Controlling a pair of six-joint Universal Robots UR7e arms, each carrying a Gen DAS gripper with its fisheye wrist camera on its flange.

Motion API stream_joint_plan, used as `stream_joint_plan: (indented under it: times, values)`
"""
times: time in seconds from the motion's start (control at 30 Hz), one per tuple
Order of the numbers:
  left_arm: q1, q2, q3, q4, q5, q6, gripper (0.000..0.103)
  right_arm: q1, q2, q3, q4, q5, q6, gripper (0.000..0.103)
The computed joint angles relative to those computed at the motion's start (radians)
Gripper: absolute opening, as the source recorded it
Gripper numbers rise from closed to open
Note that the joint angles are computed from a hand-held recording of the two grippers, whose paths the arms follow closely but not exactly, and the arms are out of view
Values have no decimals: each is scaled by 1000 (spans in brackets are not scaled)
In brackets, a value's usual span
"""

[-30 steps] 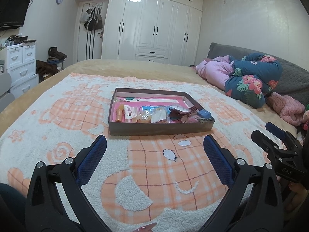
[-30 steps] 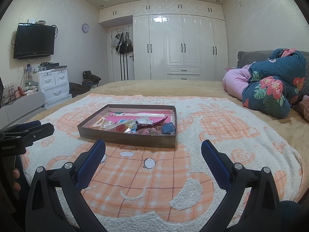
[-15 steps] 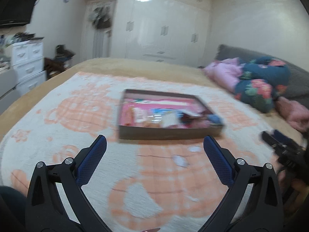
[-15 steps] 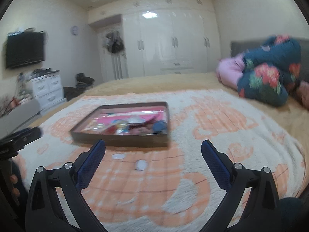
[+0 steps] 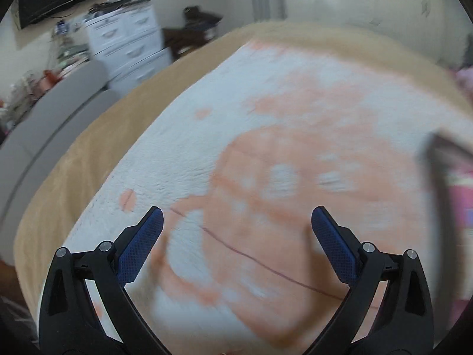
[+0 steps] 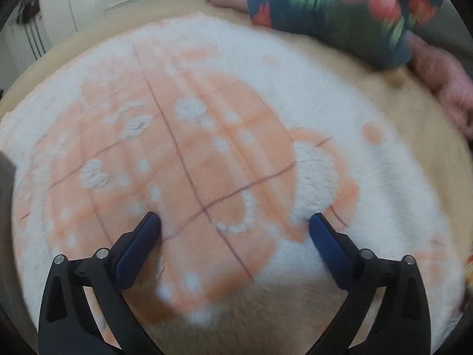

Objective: Organize jewelry

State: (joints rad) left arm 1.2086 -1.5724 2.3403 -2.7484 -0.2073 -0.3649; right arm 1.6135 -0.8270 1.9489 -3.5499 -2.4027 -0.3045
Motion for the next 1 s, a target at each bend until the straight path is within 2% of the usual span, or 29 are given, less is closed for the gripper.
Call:
stream_joint_plan:
  times: [0.03,0.1,0.27,0.57,0.67,1.0]
  values:
    - [44,-10,-20,15,-77,-11,93,2,0,11,-30,6,-12,98]
    - [40,-42,-3,-48,-122,22,93,2,2,11,-20,-6,-9,98]
    - [22,-74,16,23,-107,-45,93,5,-1,15,-23,-8,-9,98]
    - [16,-88,23,47,-107,-64,93,3,-2,14,-21,-6,-10,98]
    - [28,-61,10,-2,-115,-28,93,3,-3,15,-21,-6,-10,98]
    - [28,-63,11,-1,-114,-28,93,3,-2,14,-21,-7,-10,98]
